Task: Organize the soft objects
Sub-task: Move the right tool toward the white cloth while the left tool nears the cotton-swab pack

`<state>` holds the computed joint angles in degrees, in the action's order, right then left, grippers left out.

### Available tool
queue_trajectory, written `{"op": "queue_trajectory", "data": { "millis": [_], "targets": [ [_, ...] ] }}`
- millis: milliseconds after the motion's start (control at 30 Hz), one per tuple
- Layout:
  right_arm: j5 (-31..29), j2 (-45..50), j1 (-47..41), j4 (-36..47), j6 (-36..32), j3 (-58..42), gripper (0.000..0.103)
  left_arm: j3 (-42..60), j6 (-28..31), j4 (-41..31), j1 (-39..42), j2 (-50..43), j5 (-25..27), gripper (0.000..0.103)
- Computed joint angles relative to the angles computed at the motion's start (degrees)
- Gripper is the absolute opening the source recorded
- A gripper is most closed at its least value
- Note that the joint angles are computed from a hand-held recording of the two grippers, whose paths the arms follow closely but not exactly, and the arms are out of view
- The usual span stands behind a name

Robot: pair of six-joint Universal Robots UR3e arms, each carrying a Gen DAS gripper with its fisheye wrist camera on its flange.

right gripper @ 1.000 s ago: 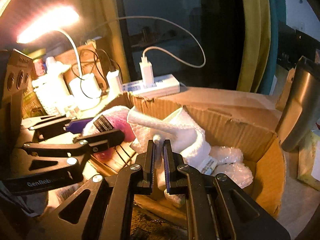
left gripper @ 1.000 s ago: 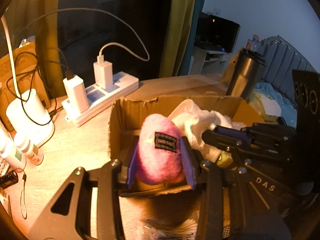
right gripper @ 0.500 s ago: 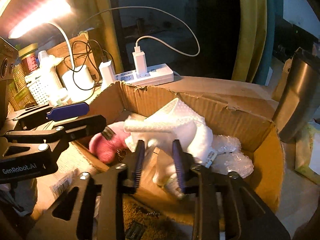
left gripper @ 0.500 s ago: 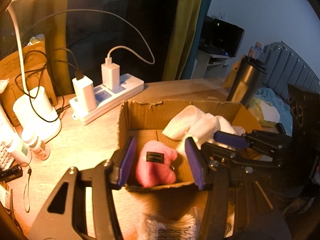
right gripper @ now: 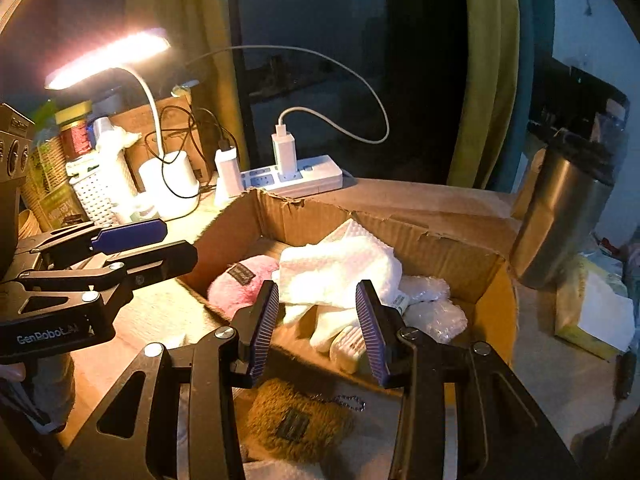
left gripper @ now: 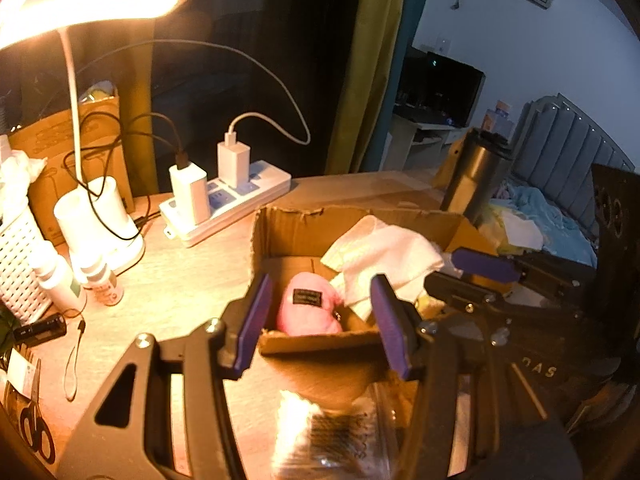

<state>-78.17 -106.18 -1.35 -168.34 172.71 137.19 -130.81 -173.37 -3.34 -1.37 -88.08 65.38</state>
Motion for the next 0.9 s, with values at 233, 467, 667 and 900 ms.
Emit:
{"op": "queue_trajectory", "data": {
  "millis": [233, 467, 667, 900],
  "targets": [
    [-3.18, -5.91, 3.44, 3.66, 1.77, 0.63, 0.043, -5.15, 1.67, -2.44, 2.43, 8.14, -2.60, 0.054],
    [-7.16, -9.60, 7.78, 6.00, 4.31, 0.89, 0.043, -10.45, 3.97, -6.22, 6.26, 17.44, -5.91, 0.054],
    [-10.70, -12.04, 11.28, 7.74, 6.44, 1.19, 0.044, -13.89, 6.22, -11.38, 9.84, 25.12, -8.80, 0.066],
    [-13.61, -14.96, 14.06, 9.40, 8.47, 2.66, 0.054, -17.57, 8.93, -18.25, 13.38, 34.17, -12.01, 0.070]
  ]
}}
